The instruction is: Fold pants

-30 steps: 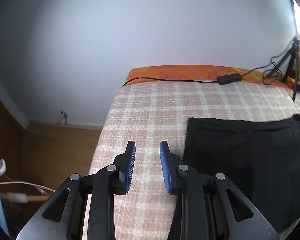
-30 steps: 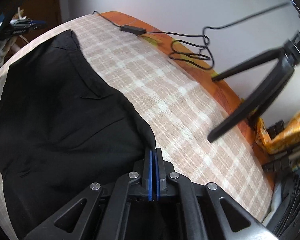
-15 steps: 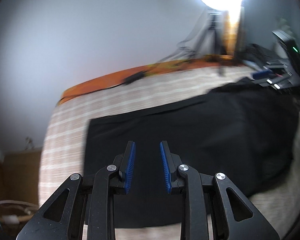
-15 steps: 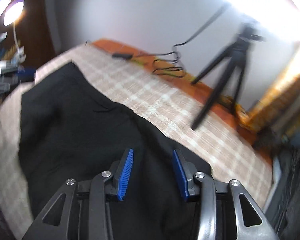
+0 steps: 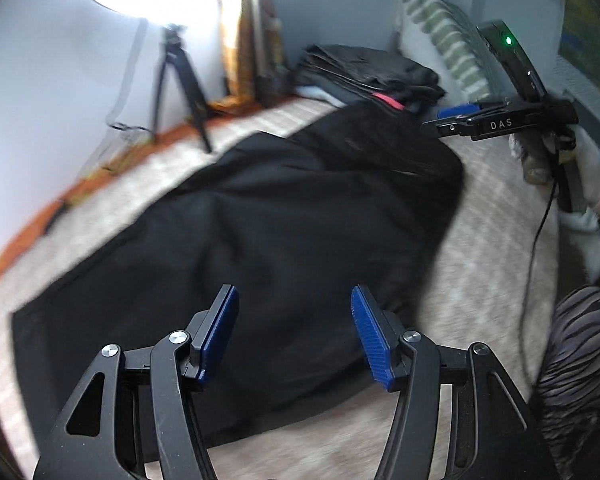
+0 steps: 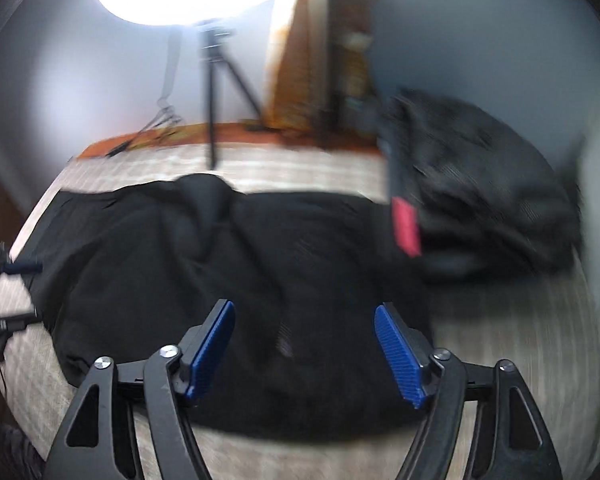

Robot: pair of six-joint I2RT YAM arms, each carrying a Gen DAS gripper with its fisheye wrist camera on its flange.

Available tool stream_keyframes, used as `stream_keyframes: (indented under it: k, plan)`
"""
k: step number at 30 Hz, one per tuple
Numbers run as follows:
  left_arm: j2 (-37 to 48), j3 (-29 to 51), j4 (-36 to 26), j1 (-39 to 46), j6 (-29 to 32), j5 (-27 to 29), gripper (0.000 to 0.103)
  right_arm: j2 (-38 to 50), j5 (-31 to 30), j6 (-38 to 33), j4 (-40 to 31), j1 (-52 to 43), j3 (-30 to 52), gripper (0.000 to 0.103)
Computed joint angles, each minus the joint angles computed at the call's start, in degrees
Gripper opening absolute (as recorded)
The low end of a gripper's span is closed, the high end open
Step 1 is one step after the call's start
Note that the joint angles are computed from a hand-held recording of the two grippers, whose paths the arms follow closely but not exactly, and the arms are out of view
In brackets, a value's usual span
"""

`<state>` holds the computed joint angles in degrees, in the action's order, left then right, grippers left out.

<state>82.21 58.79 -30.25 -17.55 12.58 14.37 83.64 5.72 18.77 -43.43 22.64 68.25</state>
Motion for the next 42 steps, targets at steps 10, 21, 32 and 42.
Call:
stream_keyframes:
  k: [10, 21, 32, 42]
  plan:
    - [1.0, -2.2, -0.6, -11.2, -0.2, -4.7, 0.058, -9.1, -17.6, 13.2, 8.4, -19.7, -18.9, 0.083]
    - [2.3, -8.3, 8.2, -20.9, 5.3, -22.5, 0.051, -7.3, -20.3, 21.5, 18.1, -17.7, -22.2, 0.085]
    - [-1.8, -8.4, 7.8, -17.6, 4.9, -15.2, 0.008, -15.9, -18.2, 20.2, 15.8, -13.6, -22.2, 0.007]
    - [-3.6, -10.6, 5.3, -18.4, 3.5, -13.3, 0.008, -15.9, -15.8, 8.5, 3.9, -20.0, -21.3, 0.010]
